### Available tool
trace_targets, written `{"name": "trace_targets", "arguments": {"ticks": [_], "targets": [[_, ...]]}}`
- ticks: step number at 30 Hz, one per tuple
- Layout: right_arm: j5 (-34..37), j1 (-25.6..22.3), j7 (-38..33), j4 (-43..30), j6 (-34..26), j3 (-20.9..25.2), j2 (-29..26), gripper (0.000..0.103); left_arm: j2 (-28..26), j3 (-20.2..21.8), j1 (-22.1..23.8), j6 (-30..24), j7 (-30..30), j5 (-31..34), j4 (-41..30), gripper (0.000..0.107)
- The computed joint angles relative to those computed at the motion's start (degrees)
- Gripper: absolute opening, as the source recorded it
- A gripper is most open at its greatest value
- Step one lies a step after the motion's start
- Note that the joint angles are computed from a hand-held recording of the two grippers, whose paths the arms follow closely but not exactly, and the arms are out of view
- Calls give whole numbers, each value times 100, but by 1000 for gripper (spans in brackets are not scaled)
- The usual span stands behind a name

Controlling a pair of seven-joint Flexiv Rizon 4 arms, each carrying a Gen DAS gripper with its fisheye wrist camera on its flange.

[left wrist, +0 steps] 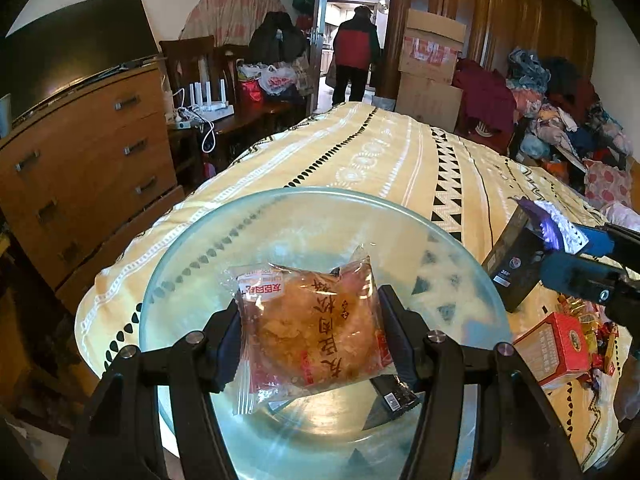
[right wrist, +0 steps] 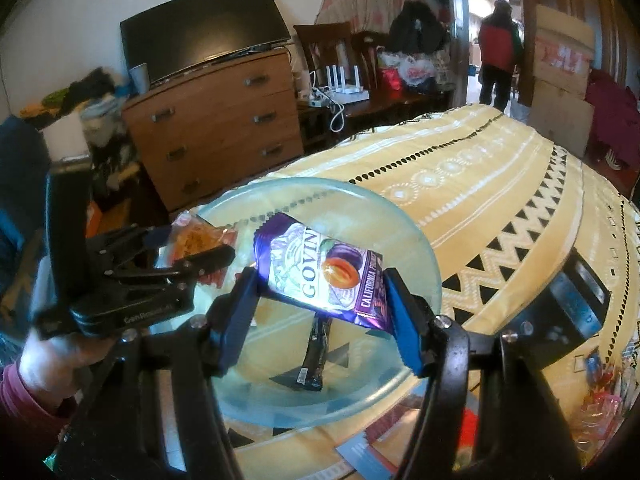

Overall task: Organize snacks
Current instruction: 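Carry the pastry and GOVIN packet over the bowl and release both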

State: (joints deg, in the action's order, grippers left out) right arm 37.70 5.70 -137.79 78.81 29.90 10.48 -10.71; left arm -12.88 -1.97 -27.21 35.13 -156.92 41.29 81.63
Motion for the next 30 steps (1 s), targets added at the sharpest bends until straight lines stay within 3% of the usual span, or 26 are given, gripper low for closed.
{"name": "trace_targets", "arguments": {"ticks": [19,26,30], "targets": [[-260,169,163,120,181,59,-39,64,82,19,119,224,-39,8,197,63],[-289,171,168,143,196,63,-36,66,55,5,107,109,-71,-31,165,63],[-268,173,129,163,193,77,-28,69,28,11,68,-68,-135,39,92,69]]}}
